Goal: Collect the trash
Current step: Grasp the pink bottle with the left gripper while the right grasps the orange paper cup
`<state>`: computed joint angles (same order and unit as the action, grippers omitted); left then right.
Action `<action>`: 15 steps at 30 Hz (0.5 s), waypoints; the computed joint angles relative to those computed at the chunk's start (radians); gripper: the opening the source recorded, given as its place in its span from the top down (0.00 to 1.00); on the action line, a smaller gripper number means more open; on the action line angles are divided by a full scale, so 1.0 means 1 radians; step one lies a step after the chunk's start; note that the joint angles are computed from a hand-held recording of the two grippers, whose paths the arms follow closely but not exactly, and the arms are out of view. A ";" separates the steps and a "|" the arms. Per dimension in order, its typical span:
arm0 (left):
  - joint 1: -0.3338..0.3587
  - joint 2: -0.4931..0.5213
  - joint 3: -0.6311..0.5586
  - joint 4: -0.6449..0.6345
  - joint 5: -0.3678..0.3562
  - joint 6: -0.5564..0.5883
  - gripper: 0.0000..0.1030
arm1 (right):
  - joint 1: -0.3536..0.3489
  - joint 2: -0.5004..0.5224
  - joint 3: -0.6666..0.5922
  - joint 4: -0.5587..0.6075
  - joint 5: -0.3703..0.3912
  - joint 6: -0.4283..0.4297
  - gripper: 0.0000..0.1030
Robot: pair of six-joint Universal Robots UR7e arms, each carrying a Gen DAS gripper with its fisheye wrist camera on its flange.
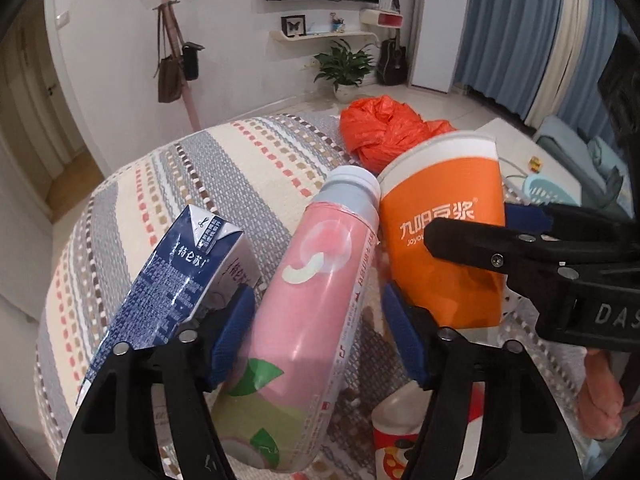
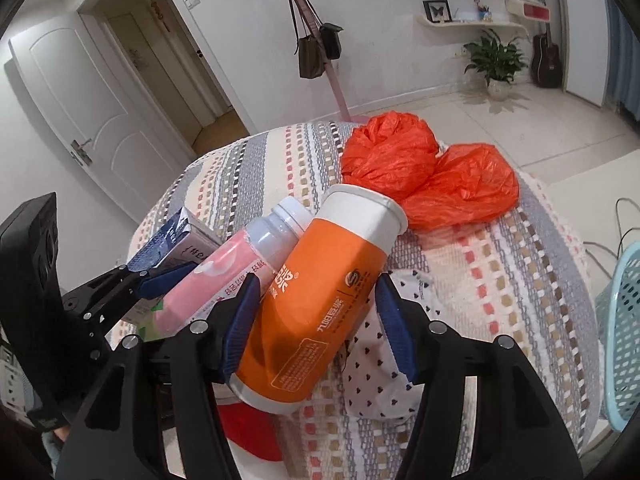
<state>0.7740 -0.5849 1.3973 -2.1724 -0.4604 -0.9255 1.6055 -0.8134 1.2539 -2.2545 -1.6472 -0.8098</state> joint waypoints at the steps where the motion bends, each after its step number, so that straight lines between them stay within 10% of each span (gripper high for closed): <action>1: 0.001 0.006 -0.019 0.050 0.006 -0.024 0.46 | 0.002 0.001 0.003 -0.003 0.000 -0.002 0.48; 15: -0.083 -0.079 0.111 0.154 0.108 -0.330 0.55 | 0.001 -0.069 0.061 -0.012 0.072 -0.047 0.63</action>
<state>0.6911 -0.6642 1.5079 -2.0188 -0.3526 -1.2557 1.6063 -0.8823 1.3152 -2.2665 -1.5755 -0.8569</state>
